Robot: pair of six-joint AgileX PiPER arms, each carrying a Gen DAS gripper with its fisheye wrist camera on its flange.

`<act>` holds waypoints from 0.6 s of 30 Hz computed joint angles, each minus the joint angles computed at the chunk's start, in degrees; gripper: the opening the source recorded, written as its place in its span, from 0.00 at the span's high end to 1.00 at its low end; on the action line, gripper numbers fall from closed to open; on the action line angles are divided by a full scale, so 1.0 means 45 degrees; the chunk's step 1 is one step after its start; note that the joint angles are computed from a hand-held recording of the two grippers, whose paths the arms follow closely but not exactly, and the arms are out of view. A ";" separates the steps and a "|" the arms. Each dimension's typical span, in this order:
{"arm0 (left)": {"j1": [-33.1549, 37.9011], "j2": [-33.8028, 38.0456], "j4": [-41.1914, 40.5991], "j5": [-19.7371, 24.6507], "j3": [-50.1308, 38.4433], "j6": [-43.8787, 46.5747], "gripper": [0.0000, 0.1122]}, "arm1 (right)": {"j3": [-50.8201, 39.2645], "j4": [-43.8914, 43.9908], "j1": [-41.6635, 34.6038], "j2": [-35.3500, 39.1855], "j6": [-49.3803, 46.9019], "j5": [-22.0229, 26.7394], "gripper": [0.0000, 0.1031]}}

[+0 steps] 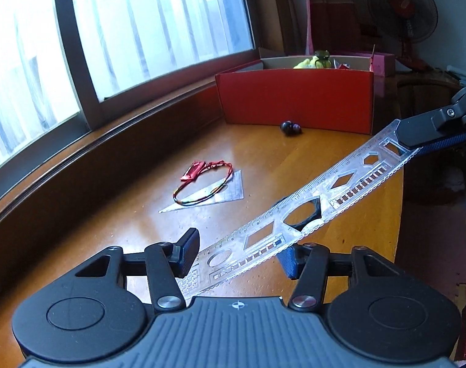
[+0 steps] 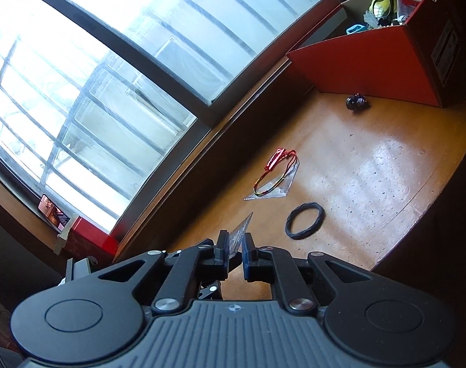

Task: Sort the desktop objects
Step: 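Lift the clear ruler with the right tool and carry it toward the box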

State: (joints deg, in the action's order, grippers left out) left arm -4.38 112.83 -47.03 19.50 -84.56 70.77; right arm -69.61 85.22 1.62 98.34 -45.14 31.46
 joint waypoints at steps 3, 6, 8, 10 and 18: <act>-0.0245 0.0007 0.0676 -0.0153 -0.0152 -0.0777 0.51 | -0.0127 -0.0065 -0.0243 0.0038 -0.0169 0.0269 0.91; -0.0591 0.0129 0.1759 -0.0450 -0.0414 -0.2080 0.51 | -0.0429 -0.0236 -0.0566 0.0198 -0.0274 0.0644 0.91; -0.0891 0.0269 0.2913 -0.0706 -0.0670 -0.3429 0.51 | -0.0770 -0.0360 -0.0862 0.0433 -0.0376 0.1037 0.91; -0.1233 0.0459 0.4556 -0.0867 -0.1051 -0.5342 0.51 | -0.1212 -0.0557 -0.1213 0.0734 -0.0437 0.1515 0.91; -0.2785 0.1735 1.2470 -0.0360 -0.3493 -1.4284 0.51 | -0.4478 -0.1889 -0.2709 0.2732 0.0135 0.3869 0.91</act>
State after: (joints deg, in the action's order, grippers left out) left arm -16.91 120.63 9.09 17.88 -100.28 6.49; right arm -89.76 76.72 -10.57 110.63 -44.54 48.87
